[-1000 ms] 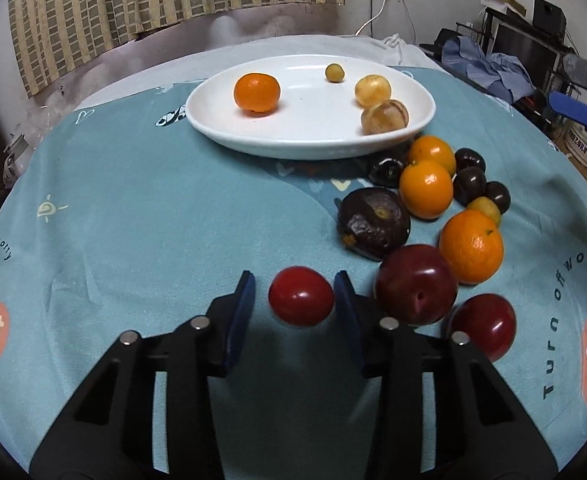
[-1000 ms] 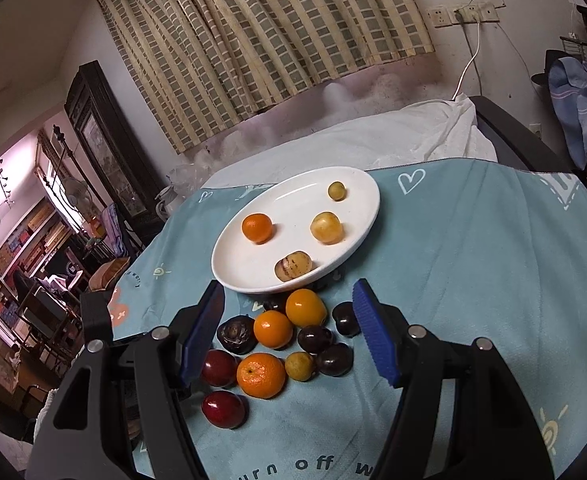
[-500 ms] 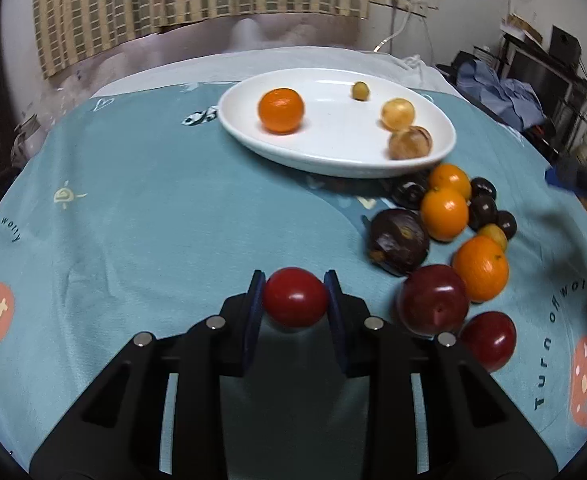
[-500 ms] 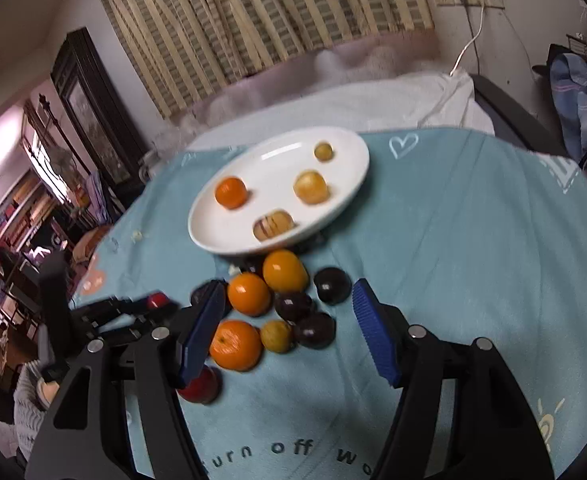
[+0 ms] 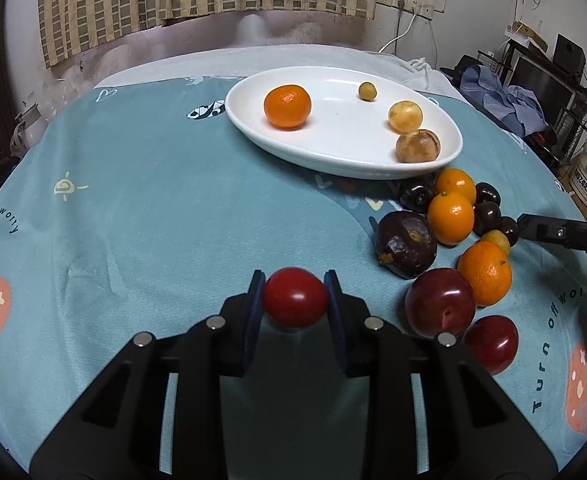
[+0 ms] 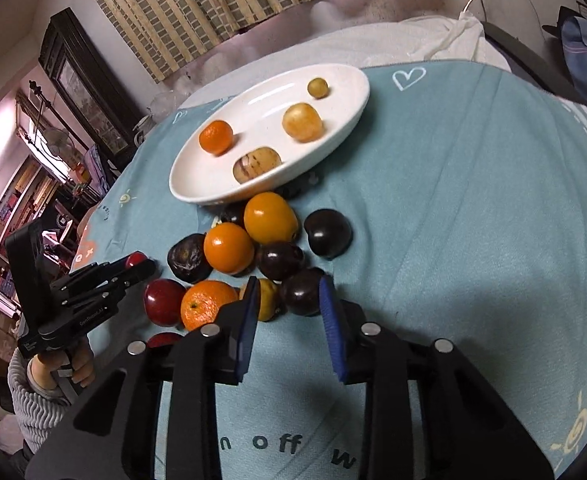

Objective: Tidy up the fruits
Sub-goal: 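Grasp the small dark plum with the right tool while the left holds the tomato, then bring both fruits over the plate and open both tools to drop them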

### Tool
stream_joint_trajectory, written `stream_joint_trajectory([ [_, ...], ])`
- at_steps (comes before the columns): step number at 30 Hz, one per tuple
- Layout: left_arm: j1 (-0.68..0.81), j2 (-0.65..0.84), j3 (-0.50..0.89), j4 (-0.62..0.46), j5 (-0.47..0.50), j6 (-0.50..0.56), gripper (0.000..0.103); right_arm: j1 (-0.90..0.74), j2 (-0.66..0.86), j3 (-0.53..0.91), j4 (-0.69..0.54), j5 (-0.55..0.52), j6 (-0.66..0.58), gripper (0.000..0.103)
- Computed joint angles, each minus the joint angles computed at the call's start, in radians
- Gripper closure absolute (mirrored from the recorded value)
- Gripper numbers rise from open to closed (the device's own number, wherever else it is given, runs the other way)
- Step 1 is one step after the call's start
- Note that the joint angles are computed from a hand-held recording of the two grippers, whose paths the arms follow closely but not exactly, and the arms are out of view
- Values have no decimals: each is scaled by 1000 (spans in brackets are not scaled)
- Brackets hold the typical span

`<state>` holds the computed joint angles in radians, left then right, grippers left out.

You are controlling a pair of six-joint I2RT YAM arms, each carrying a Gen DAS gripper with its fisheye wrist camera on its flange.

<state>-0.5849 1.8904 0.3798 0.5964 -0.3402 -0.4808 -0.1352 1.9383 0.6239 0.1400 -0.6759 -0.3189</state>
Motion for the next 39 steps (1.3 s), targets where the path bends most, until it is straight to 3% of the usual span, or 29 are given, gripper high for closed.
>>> stream_joint_trajectory([
  [14, -10, 25, 26, -26, 7, 9, 72, -17, 90, 72, -56, -28, 25, 71],
  [20, 1, 36, 24, -10, 23, 14, 72, -23, 55, 60, -67, -37, 8, 75],
  [26, -7, -43, -22, 22, -8, 5, 73, -85, -52, 5, -20, -100, 29, 75],
  [33, 11, -197, 89, -170, -18, 43, 73, -98, -153, 27, -20, -147, 118, 74],
  [39, 43, -89, 300, -262, 13, 93, 73, 60, -125, 150, -43, -75, 206, 74],
])
